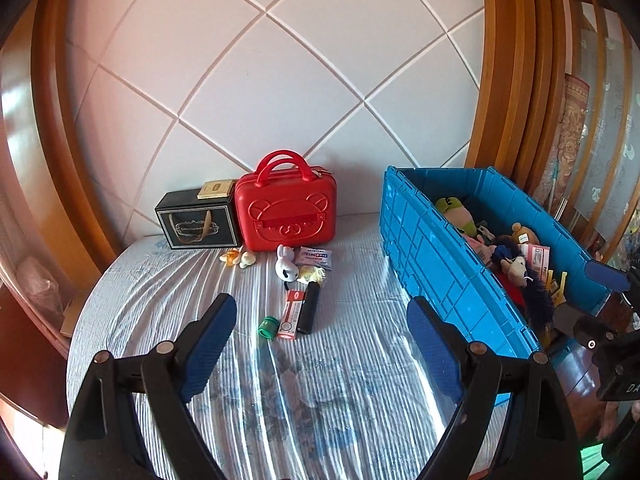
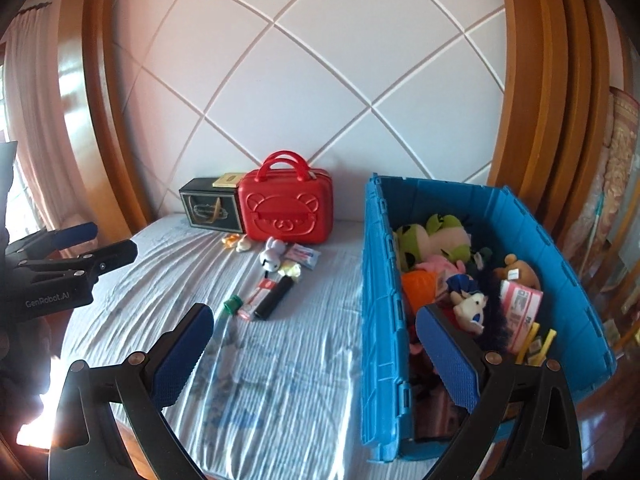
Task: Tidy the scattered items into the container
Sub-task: 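Withdraw both open tools from the crate back over the bed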
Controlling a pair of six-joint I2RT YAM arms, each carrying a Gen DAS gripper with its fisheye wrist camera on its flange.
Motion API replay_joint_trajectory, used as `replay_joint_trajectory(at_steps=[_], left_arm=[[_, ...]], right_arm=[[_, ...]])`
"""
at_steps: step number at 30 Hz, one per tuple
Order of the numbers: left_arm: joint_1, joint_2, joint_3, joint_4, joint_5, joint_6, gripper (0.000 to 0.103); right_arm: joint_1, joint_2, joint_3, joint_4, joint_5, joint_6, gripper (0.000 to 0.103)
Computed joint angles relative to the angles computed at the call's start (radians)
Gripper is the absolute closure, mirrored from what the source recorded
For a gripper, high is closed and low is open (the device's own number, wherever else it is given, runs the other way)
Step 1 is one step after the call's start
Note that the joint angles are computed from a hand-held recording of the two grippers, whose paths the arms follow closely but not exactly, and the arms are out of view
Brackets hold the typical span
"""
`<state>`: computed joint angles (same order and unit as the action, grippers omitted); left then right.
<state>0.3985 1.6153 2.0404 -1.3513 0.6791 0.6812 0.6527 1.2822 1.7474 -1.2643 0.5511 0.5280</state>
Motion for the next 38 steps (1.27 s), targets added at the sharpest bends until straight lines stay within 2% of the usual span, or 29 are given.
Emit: replay_joint_trajectory(at_steps=[8, 20, 23, 30, 38], left_arm=[[0.089, 0.040, 0.074, -0.098, 0.049, 0.085, 0.016], [0.134, 0.038, 0.080, -0.143, 0.062, 0.131, 0.016], [0.139, 0.060, 0.106, -0.191, 0.054, 0.144, 0.015], [0.154, 0.035, 0.058, -0.150, 0.037, 0.132, 0.015], [0.169, 0.016, 0.022, -0.068, 0.036, 0.072, 0.015]], right_arm=[[0.118, 0.035, 0.046, -0.071, 0.086, 0.108, 0.000], [0.180, 0.042, 0.056, -0.098, 0.116, 0.149, 0.000], [0.180, 0.039, 0.050, -0.092, 0.109, 0.145, 0.000], [0.181, 0.034, 0.029, -0.078, 0.094, 0.139, 0.000], [0.177, 0.040, 0.034, -0.077, 0.089, 0.134, 0.000]])
